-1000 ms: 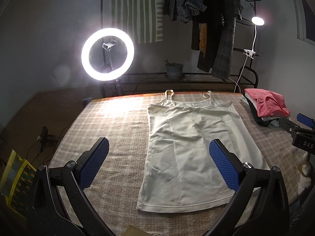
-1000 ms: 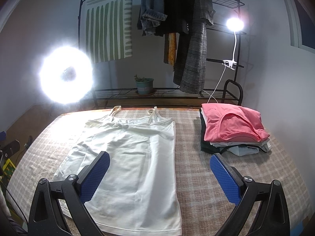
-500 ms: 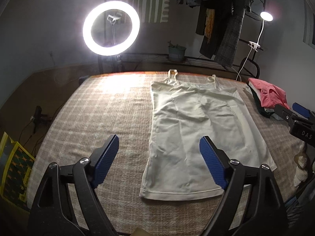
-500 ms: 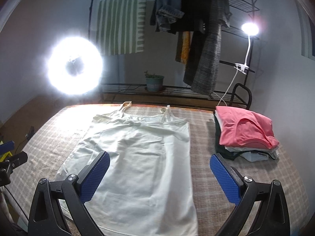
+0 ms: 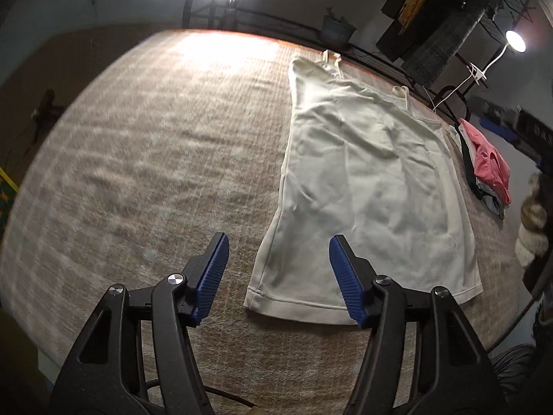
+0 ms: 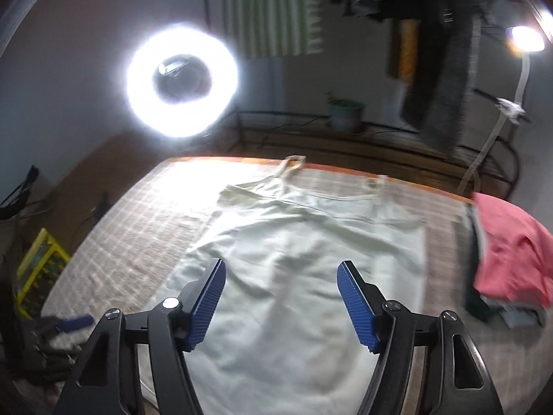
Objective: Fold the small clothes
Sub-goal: 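Lower the left gripper to the camisole hem and close on it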
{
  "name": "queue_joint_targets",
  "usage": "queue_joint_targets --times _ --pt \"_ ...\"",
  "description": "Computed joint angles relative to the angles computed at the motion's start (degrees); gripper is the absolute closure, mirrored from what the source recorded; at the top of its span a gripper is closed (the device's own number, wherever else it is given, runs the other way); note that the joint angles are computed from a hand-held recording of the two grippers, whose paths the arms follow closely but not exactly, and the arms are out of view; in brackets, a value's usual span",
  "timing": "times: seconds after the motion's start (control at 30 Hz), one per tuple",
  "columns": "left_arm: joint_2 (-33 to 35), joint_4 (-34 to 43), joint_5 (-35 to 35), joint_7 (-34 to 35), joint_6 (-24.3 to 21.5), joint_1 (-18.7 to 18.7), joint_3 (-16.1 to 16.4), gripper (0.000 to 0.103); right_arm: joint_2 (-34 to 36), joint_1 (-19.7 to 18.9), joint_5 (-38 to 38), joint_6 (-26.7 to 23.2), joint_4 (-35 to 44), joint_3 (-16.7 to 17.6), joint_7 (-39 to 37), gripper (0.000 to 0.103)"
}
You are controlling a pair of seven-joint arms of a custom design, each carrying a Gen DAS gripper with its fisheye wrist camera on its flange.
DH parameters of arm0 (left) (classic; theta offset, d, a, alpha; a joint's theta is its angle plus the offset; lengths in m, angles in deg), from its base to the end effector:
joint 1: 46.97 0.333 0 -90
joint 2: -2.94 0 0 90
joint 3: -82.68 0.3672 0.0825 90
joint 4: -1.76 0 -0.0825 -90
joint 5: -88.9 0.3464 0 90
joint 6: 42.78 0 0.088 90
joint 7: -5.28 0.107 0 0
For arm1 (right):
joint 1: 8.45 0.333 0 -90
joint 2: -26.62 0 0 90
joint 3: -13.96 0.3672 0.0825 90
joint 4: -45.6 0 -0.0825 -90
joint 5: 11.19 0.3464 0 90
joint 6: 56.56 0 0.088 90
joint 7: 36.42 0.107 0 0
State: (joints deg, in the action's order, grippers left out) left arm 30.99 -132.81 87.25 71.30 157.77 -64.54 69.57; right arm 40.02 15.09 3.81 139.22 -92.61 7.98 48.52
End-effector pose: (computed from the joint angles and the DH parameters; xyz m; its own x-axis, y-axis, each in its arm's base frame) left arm 0.4912 -0.2759 0.2880 -0.1247 -0.9261 0.3561 -0.8521 -0.0839 -0.5165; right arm 0.5199 0.1367 0.3897 0.1418 -0.9891 -0.0389 -0.7160 -0.0753 -0.6940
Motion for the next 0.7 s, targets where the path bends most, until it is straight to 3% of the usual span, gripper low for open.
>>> queue_joint_targets --times 0.1,0.17,0.27,0.43,0.57,0.63,0.7 --pt "0.88 1.19 0.20 0.09 -2.08 0.10 0.05 0.041 4.11 -11.87 -8.04 -5.56 6.87 11.22 3.22 0.036" --pt "1.48 1.99 0.49 -0.03 -3.59 0.58 -0.33 0.041 7.18 -15.26 -10.32 -9.09 11.62 14.88 4.11 0.038" --pt "3.02 3.27 2.31 -0.99 -5.78 4.40 -3.74 0.041 12.00 -19.61 -10.93 -14.38 18.68 20.45 3.47 0.040" --pt "4.43 5.28 2.83 -1.54 -10.19 5.39 -4.18 0.048 19.63 -17.90 -9.59 -22.37 30.84 21.06 1.12 0.041" --pt "5.22 5.92 2.99 -1.28 -9.94 6.25 -4.72 0.056 26.60 -16.51 -6.24 -31.48 42.80 20.98 0.00 0.048" --pt "5.42 5.95 2.88 -1.34 -9.50 6.19 -4.45 0.064 29.47 -14.84 -5.21 -35.55 48.10 19.29 0.33 0.052" --pt "5.98 6.30 3.53 -1.12 -9.65 7.99 -6.02 0.088 32.44 -13.09 -4.60 -39.55 53.61 17.38 1.07 0.054"
